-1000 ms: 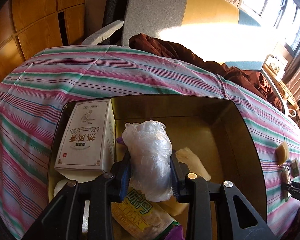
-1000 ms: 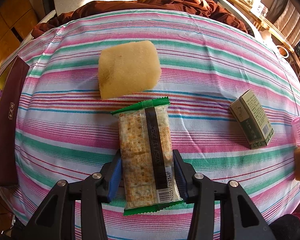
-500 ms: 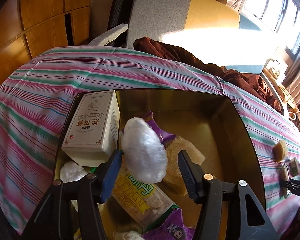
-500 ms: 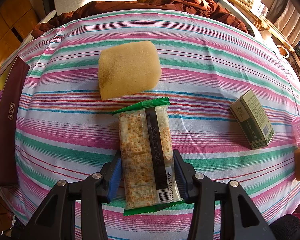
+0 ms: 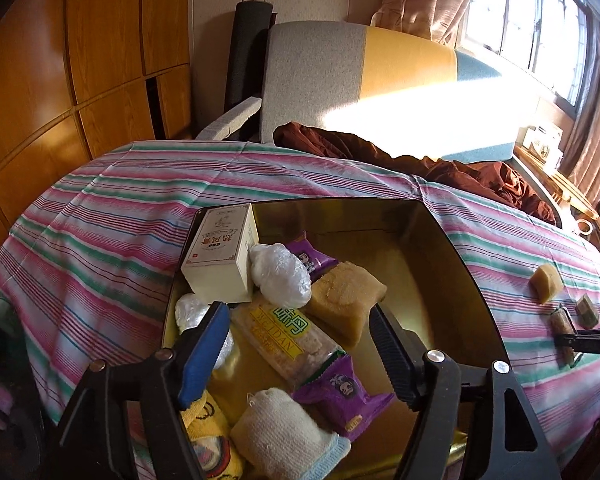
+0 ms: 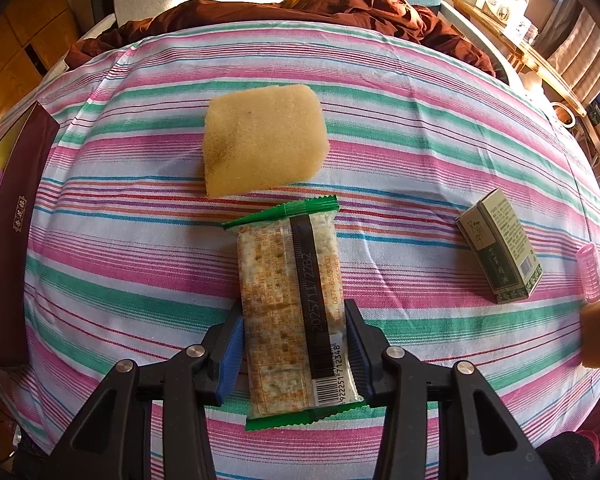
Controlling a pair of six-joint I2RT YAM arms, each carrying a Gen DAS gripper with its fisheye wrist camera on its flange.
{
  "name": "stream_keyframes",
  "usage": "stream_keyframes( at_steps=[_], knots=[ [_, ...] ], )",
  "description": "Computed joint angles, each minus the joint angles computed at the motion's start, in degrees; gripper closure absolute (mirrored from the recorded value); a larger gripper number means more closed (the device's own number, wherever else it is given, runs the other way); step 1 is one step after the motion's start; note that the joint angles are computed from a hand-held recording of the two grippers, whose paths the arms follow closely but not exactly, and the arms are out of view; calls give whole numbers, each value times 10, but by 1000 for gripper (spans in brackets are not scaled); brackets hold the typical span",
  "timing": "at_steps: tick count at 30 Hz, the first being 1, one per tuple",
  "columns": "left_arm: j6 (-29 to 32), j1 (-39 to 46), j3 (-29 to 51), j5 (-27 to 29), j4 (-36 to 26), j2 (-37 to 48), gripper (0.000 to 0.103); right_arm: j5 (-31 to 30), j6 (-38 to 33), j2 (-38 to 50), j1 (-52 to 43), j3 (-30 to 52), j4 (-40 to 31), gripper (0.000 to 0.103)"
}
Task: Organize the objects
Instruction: 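Lower the plastic bundle into the gold tray and open the left tool, then carry the cracker pack into the gold tray and open the right tool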
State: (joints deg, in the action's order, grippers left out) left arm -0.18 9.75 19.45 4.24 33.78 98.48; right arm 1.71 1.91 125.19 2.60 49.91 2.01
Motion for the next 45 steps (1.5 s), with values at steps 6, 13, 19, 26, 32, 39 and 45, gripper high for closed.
stream_keyframes(
  at_steps=[6,13,19,26,32,39,45],
  knots=[
    [14,-13,-70,-21,34,-55,24,-3,-1,2,-2,2,-2,58],
    [21,-6,-104,-15,54,-69,22,-4,30,-38,26,-39,24,58],
    [28,22,-116,7,69,-66,18,-4,68,-152,103,-87,21,58],
    [37,61,-123,38,76,-68,18,-12,92,-164,224,-15,-14,58],
    [46,94,-124,63,82,-57,18,-38,100,-108,313,88,-46,58],
    [58,144,-117,94,82,-43,18,-42,116,-7,375,213,-101,58],
    [65,200,-105,122,79,-22,18,-37,128,77,397,306,-155,58]
  ],
)
